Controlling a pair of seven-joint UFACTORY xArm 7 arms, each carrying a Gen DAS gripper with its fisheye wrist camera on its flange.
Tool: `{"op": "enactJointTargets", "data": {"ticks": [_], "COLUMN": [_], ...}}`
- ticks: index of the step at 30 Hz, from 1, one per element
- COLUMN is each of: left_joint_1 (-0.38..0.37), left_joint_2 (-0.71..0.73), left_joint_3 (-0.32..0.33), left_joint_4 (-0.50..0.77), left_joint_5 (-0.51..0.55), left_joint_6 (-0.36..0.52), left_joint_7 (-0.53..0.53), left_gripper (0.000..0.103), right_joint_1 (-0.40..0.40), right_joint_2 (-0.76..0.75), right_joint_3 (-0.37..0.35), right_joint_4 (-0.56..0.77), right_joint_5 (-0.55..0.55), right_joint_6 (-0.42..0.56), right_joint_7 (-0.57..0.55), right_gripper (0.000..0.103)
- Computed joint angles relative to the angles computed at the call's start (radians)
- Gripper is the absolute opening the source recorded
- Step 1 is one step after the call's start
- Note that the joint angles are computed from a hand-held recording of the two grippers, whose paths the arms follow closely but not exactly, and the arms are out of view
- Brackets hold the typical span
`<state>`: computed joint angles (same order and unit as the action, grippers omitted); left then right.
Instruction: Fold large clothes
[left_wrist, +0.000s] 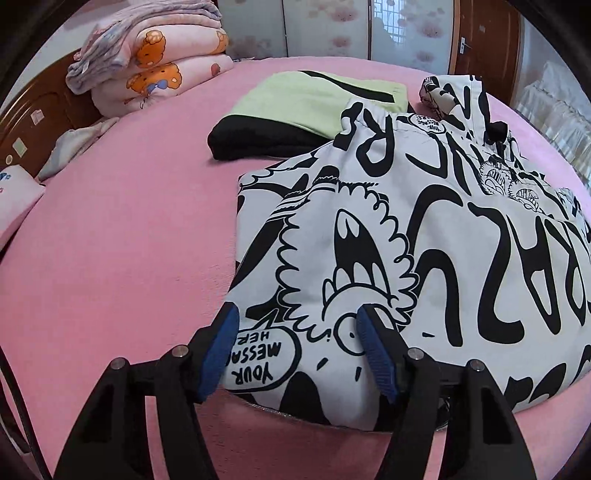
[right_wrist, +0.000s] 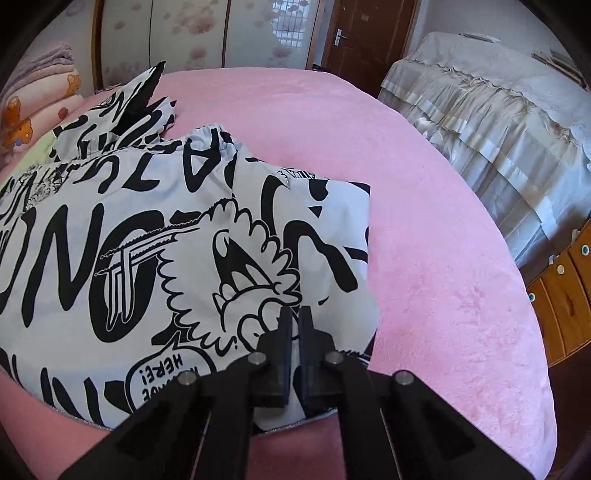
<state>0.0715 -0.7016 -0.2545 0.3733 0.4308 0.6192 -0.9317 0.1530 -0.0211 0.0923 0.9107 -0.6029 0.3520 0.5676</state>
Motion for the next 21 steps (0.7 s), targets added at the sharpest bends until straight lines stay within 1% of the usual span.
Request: {"op": "enactJointTargets", "data": {"ticks": [2,7,10,14,17,21], "left_joint_1": [-0.002,0.001,0.012,-0.010,-0.002,0.004], "left_joint_2": [0.000,0.018,0.036,0.023,0.023,0.037], "left_joint_3": [0.007,0.025,0.030,0.111,0.110,0.097], "left_joint_4": [-0.001,0.002,0.006,-0.034,-0.037,-0.010], "left_joint_5": [-0.005,-0.010,-0.015,-0.106,-0.135,-0.141], "left_joint_6": [0.000,-0.010,-0.016,-0.078,-0.085,-0.052], "left_joint_7": [0.004,0.024,0.020,0.053,0.078,0.116], "left_gripper": [0.066,0.067,0.075,0.078,0.078,0.078], "right_joint_1": [0.001,0.004,0.006,0.007,0.009,0.009], "right_joint_2": [0.012,0.023,0.025,0.029,0.029,0.028], "right_joint_3": [0.000,-0.010,-0.012,-0.013,-0.014,-0.015], "right_joint_4": [0.011,0.011,0.015,0.017,0.017,0.018], "right_joint_5": [0.008,0.124,0.170,0.200,0.190,0.202], "right_joint_6": [0.002,-0.019,-0.015,-0.015,-0.013,-0.005], "right_joint_7": [0.008,-0.051,-0.081,-0.100,-0.091,-0.099], "right_gripper": [0.001,0.001,0.002,0.002,0.002,0.002]}}
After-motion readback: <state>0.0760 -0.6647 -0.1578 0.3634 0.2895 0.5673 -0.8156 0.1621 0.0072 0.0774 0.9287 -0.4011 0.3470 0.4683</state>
